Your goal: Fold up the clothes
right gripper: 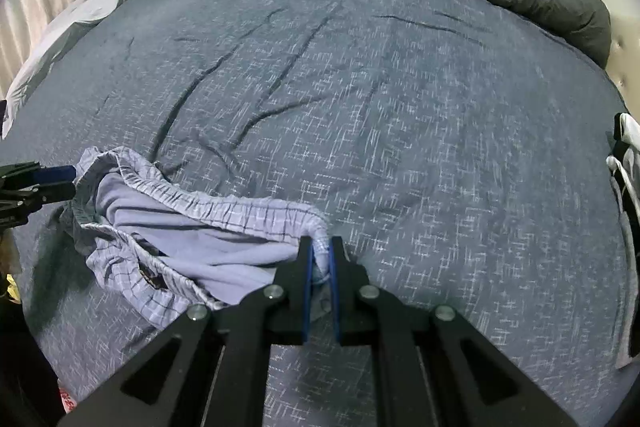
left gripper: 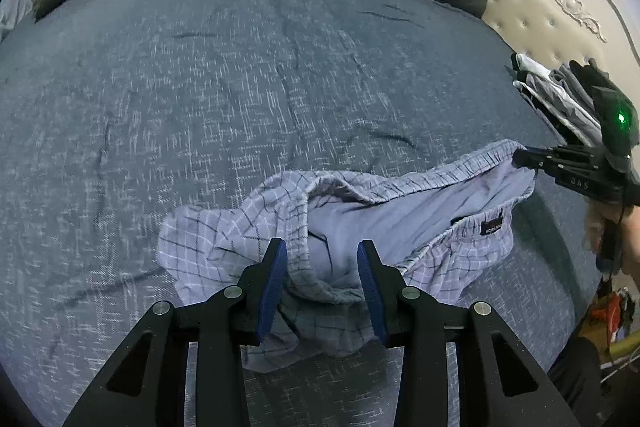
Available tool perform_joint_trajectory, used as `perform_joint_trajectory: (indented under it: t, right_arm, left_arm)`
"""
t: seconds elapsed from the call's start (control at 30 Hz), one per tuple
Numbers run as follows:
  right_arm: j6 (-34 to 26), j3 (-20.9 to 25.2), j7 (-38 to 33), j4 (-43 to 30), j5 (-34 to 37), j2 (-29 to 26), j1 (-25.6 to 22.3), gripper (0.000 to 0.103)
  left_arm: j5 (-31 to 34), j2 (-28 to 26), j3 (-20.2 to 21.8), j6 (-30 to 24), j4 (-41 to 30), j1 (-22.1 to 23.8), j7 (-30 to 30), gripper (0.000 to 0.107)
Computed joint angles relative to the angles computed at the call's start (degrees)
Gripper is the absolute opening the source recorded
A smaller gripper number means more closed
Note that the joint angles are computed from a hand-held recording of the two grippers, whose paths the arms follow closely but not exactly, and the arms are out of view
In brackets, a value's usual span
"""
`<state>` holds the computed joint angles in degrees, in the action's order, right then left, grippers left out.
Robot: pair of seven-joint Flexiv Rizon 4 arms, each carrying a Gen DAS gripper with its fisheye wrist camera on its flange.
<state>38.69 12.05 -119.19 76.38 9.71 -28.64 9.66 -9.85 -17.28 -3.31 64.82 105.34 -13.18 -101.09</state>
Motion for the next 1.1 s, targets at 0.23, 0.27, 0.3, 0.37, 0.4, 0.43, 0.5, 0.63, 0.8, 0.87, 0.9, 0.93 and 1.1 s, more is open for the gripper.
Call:
perform_joint_trajectory:
  t: [0.23, 0.27, 0.3, 0.37, 0.4, 0.43, 0.5, 0.63, 0.8, 0.87, 0.9, 0.93, 1.1]
  right_arm:
    - [-1.3, 0.27, 0.1, -0.84, 1.83, -0.14, -1.05, 0.007]
    - [-1.52, 0.34, 0.16, -0.99, 2.29, -0.1, -1.27, 0.007]
    - [-1.73, 0.42, 0.17, -1.07, 2.73, 0.0, -1.48, 0.007]
    - [-1.89, 0.52, 0.12, -1.07, 3.52, 0.33, -1.82, 0.007]
    - [-2.03, 0.65, 0.02, -1.1, 4.14, 0.64, -2.13, 0.007]
    - [-2.17, 0.75, -0.09, -1.14, 4.77, 1.0, -2.44, 0.007]
    - [-2.34, 0.83, -0.18, -1.2, 5.9, 1.73, -2.93, 0.007]
    - [-3.46, 1.13, -0.63, -1.63, 9.11, 3.98, -4.38, 0.007]
    - [-5.79, 1.19, -1.91, -2.5, 13.63, 8.15, -5.89, 0.007]
    - [-7.22, 1.01, -2.34, -3.34, 15.81, 9.96, -6.43, 0.007]
    - [-8.09, 0.85, -2.47, -3.84, 16.98, 10.86, -6.74, 0.007]
    - [-9.06, 0.64, -2.48, -4.38, 18.17, 11.82, -7.03, 0.007]
    - [-12.97, -1.02, -2.84, -6.81, 23.57, 16.0, -8.28, 0.007]
  left_arm:
    - [-0.94, -2.1, -0.55, -1.48, -1.11, -0.14, 0.59, 0.005]
    - [-1.31, -2.06, -0.68, -1.41, -0.93, 0.0, 0.73, 0.004]
    - [-1.76, -2.02, -0.84, -1.32, -0.72, 0.16, 0.93, 0.004]
    - [-0.94, -1.44, -0.45, -1.16, -0.77, -0.14, 1.0, 0.003]
    - [-0.02, -0.77, 0.04, -1.18, -0.94, -0.46, 0.61, 0.003]
    - [0.97, -0.08, 0.5, -1.21, -1.14, -0.75, 0.18, 0.003]
    - [2.23, 1.77, 1.08, -1.71, -1.6, -0.77, -0.27, 0.003]
    - [6.73, 5.18, 2.21, -4.88, -4.51, -0.91, -1.96, 0.003]
    - [13.23, 9.78, 2.26, -10.69, -9.67, -0.77, -3.97, 0.003]
    - [15.37, 11.5, 1.79, -12.71, -11.73, -0.68, -4.58, 0.003]
    - [16.32, 12.37, 1.48, -13.67, -12.82, -0.66, -4.86, 0.003]
    - [17.24, 13.18, 1.14, -14.64, -13.96, -0.62, -5.07, 0.003]
    - [19.79, 16.56, -0.51, -17.79, -18.59, -0.32, -5.52, 0.003]
